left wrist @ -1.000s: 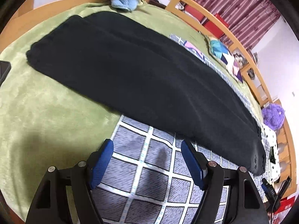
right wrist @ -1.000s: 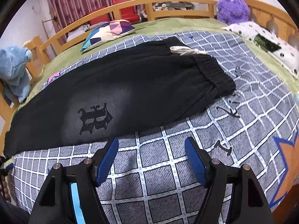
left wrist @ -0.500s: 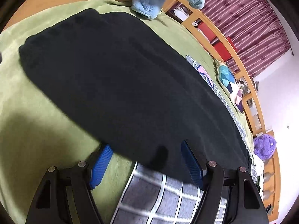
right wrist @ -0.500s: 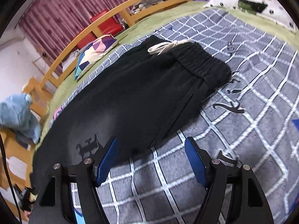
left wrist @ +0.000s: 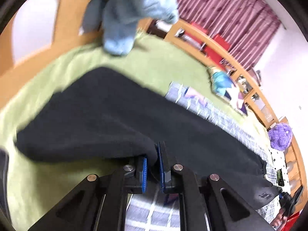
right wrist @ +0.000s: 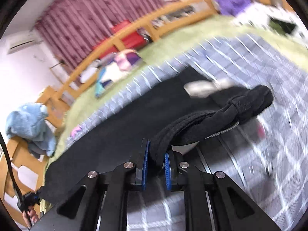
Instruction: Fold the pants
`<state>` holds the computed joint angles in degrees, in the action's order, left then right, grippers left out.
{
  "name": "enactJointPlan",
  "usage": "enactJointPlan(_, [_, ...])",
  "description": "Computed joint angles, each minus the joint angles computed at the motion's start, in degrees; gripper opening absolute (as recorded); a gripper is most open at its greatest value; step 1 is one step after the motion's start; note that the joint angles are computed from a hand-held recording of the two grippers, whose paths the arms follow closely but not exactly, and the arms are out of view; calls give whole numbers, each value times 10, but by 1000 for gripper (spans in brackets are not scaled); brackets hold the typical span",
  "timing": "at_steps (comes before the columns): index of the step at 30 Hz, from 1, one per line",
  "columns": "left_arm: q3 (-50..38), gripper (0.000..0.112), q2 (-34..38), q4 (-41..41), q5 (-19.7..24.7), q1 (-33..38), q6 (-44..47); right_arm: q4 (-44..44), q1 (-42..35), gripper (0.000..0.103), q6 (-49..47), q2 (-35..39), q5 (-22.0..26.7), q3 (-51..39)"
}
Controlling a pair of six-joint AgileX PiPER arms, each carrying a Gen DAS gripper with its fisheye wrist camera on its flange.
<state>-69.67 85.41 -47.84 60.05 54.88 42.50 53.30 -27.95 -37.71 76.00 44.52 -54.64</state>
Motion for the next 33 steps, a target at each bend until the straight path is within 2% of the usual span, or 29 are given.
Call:
enactJointPlan(2, [-45, 10, 17, 7, -18, -34, -30, -36, 36, 14, 39, 33, -7, -74])
enactJointPlan(6, [-154, 10, 84, 70, -93, -135, -117, -119, 100, 14, 123, 135, -13, -230])
enactJointPlan(8, [-216, 10, 131, 96, -103, -169, -158, -166, 124, 14, 189, 212, -1, -334])
enactJointPlan(11, [-300, 14, 208, 154, -101, -209, -235, -225, 145, 22, 305, 331, 33, -478])
enactJointPlan(13, [-326, 19, 233, 235, -106, -237, -296, -244, 155, 26, 340, 370, 44, -518])
enactJointPlan(14, [-324, 19, 236, 255, -108, -243, -306, -253, 163, 29, 345, 374, 34, -513])
enactJointPlan(16, [-291, 25, 219, 232, -111, -229, -277, -260, 173, 42, 330, 356, 5, -470])
enactJointPlan(17, [-269, 35, 204, 195, -111, -212, -242, -258, 180, 49, 311, 333, -22, -429])
enactJointPlan(18, [-247, 41, 190, 167, -112, -196, -213, -256, 184, 52, 293, 310, -48, -391])
enactJointPlan(19, [-234, 42, 179, 143, -104, -180, -187, -267, 192, 53, 283, 283, -77, -349])
enactJointPlan(21, [-215, 51, 157, 108, -81, -148, -140, -275, 195, 53, 262, 250, -87, -302])
enactJointPlan(22, [-199, 57, 141, 107, -86, -138, -130, -268, 195, 53, 243, 236, -86, -281])
enactJointPlan(23, [-179, 71, 123, 112, -104, -132, -125, -255, 193, 53, 218, 216, -82, -252])
enactJointPlan(24, [-149, 76, 97, 97, -133, -118, -97, -255, 193, 53, 212, 205, -81, -237])
enactJointPlan(26, [-113, 80, 67, 67, -156, -91, -43, -250, 192, 53, 189, 172, -74, -191])
enactJointPlan(27, [-106, 80, 59, 80, -158, -82, -42, -245, 191, 53, 177, 156, -73, -169])
enactJointPlan(33, [-49, 80, 60, 76, -116, -33, 15, -245, 184, 53, 152, 76, -84, -57])
